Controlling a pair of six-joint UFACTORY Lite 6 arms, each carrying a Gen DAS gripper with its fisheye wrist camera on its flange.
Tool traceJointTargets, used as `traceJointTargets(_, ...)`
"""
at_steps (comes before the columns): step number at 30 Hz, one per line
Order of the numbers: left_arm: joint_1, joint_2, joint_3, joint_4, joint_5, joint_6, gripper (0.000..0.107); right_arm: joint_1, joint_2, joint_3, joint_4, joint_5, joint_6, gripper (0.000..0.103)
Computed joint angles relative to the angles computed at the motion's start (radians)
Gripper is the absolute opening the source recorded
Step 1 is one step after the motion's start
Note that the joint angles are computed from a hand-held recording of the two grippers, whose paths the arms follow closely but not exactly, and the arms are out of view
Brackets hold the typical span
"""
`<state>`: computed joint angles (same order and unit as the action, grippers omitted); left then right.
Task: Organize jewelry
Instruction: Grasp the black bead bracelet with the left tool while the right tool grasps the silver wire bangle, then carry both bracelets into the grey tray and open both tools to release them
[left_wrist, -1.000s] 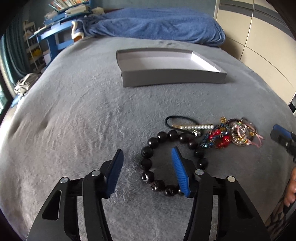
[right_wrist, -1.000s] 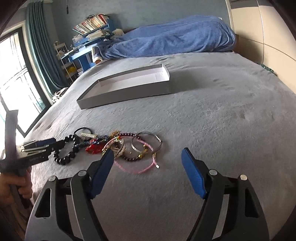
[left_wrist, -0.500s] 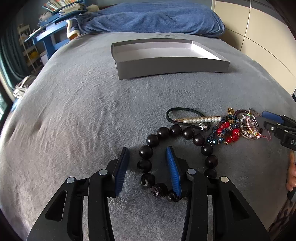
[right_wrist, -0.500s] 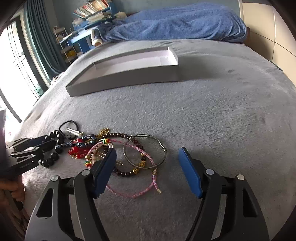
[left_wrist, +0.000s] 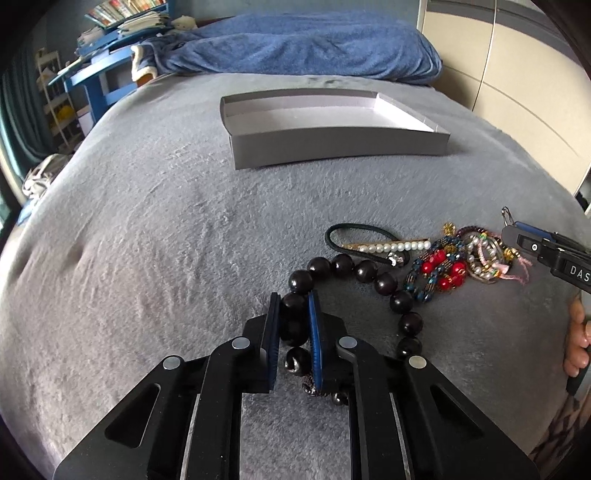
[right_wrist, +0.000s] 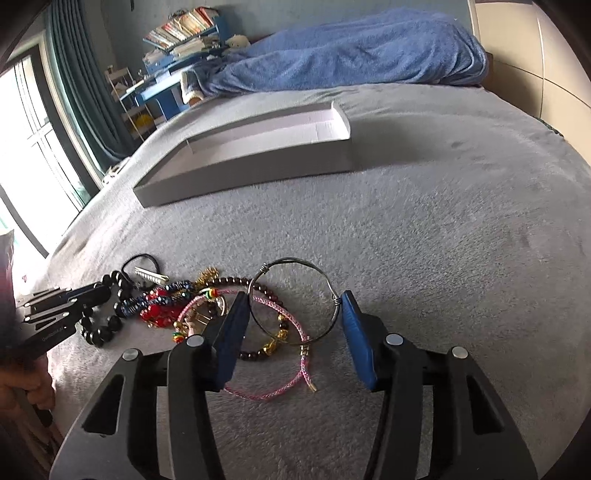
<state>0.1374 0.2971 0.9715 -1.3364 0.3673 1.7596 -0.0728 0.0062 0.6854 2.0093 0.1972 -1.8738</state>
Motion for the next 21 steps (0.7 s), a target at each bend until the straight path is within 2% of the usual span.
traceJointTargets(5,0.039,-0.068,-0.028,-0.025,0.067,0.035,0.015,-0.019,-0.035,-0.003,-0.049,0.009,0.049,0.050)
traceJointTargets(11,0.051,-0.134,0.022,0.056,0.150,-0.073,0.015,-0.013,-0.053,0.053,-0.253,0.001,0.238,0.050)
traceJointTargets(16,0.033,-0.141,0.116,0.105,0.179,-0.154,0.015,-0.018,-0.026,0.156,-0.566,0.008,0.516,0.050)
traceJointTargets(21,0.003,-0.056,0.315,0.199,0.186,-0.286,0.015,-0.006,0.068,0.330,-0.894,0.022,0.821,0.050)
